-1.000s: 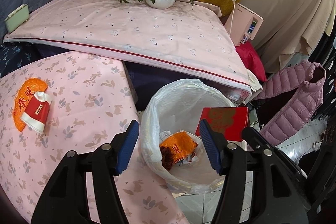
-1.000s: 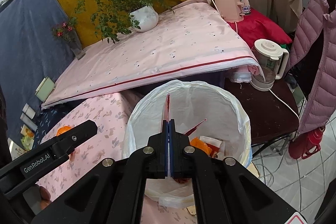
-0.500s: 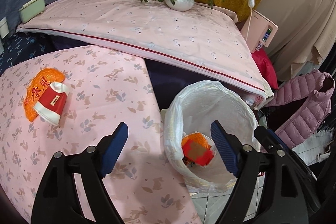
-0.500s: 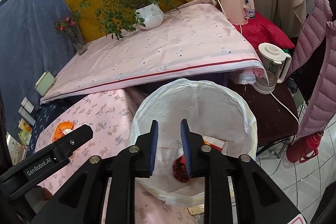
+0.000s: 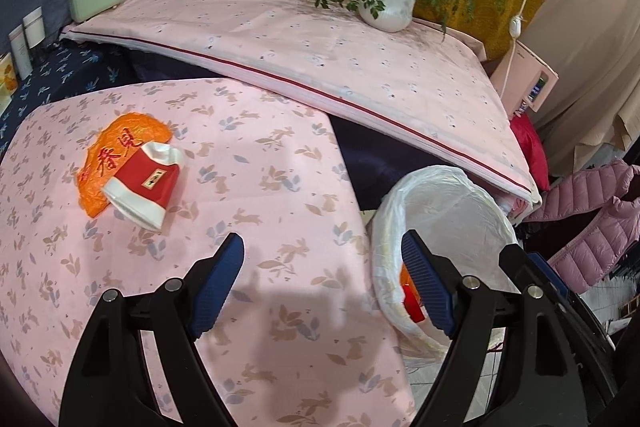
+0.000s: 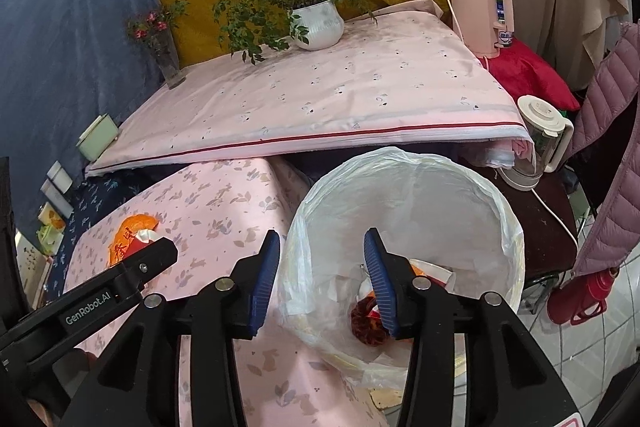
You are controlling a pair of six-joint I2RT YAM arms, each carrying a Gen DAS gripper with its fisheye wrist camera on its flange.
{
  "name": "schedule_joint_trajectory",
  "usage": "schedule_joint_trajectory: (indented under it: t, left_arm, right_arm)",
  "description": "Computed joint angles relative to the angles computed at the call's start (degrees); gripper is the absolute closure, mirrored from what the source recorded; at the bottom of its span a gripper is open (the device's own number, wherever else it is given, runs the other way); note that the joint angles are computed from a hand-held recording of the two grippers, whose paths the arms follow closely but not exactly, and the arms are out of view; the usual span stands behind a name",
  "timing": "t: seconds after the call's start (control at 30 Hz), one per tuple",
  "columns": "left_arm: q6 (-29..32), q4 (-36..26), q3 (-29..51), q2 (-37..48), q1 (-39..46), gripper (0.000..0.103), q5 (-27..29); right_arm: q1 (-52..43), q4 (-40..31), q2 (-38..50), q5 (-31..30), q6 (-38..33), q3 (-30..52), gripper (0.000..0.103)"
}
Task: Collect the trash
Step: 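Move both open grippers back from the bin to the last items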
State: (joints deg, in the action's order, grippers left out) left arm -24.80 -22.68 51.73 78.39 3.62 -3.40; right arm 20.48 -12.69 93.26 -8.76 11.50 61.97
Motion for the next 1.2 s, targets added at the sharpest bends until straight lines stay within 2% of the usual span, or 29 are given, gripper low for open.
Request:
schedule_joint_trajectory:
  t: [0.3, 0.73, 0.93, 1.2]
  left_arm:
    - [2.4, 0.0, -4.4, -4.0, 8.5, 0.025, 1.7]
    - [8.7, 0.0, -9.9, -7.5, 27.6, 0.025, 9.3]
    - [12.4, 0.6, -10.7, -5.9, 37.4, 0.021, 13.4]
    - [15.6, 2.4, -8.4, 1.2, 46.7, 0.021, 17.6]
  right_arm:
    - [6.9, -0.8, 0.9, 2.5, 0.4, 1.0, 0.055]
    - [18.6, -2.2, 5.2, 6.0, 0.5, 4.7, 0.055]
    - [23.9, -2.7, 9.1, 7.6, 0.8, 7.3, 0.055]
    - [29.5, -3.9, 17.6, 9.0, 1.4, 14.4, 0.055]
